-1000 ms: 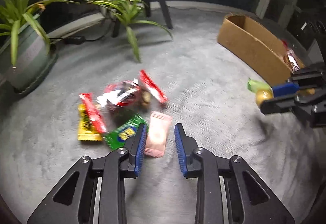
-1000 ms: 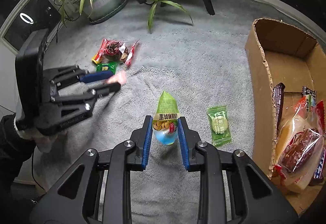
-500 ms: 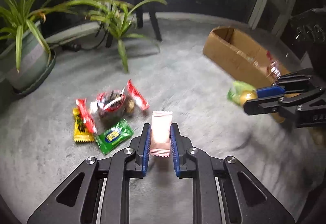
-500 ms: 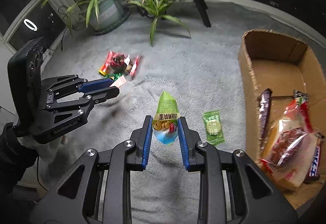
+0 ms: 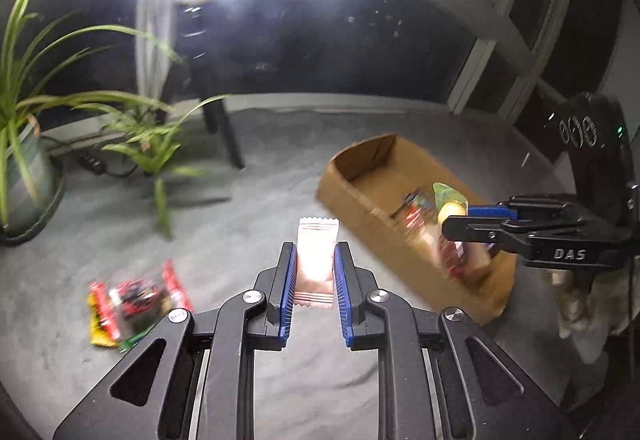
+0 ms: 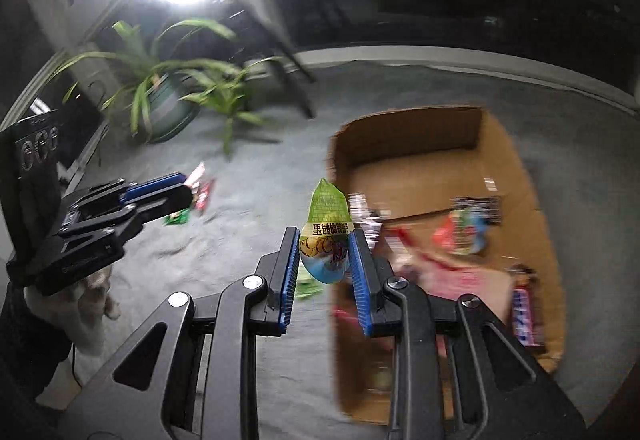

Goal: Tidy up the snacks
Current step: 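Carry both snacks over the box and release them inside with both grippers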

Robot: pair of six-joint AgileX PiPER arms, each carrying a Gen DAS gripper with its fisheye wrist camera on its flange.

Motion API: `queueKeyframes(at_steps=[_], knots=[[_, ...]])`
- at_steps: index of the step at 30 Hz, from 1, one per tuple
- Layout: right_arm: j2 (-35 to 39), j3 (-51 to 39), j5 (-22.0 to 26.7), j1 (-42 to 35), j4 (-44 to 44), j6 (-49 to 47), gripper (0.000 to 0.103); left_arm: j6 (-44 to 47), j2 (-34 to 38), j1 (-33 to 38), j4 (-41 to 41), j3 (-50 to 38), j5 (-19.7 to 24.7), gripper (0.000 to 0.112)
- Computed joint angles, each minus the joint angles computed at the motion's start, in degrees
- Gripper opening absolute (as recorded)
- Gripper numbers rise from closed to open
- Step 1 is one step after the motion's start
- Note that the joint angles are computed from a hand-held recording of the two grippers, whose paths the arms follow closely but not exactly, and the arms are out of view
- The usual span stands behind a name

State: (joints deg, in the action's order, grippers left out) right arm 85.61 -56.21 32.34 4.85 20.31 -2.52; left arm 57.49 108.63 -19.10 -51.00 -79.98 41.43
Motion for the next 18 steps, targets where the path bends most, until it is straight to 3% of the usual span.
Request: queueKeyframes(at_steps=[9,18], knots=[[-1.1,3.5,-0.1,-11.6,3.5,-7.5,0.026,-8.5,5.5,-8.8,1.4,-7.2,-1.4,0.017],[-0.8,6.1,-0.4,-16.0,7.3,-13.0,0.027,-14.7,8.6,-15.9,6.9,-11.7,-2.6,0.018]])
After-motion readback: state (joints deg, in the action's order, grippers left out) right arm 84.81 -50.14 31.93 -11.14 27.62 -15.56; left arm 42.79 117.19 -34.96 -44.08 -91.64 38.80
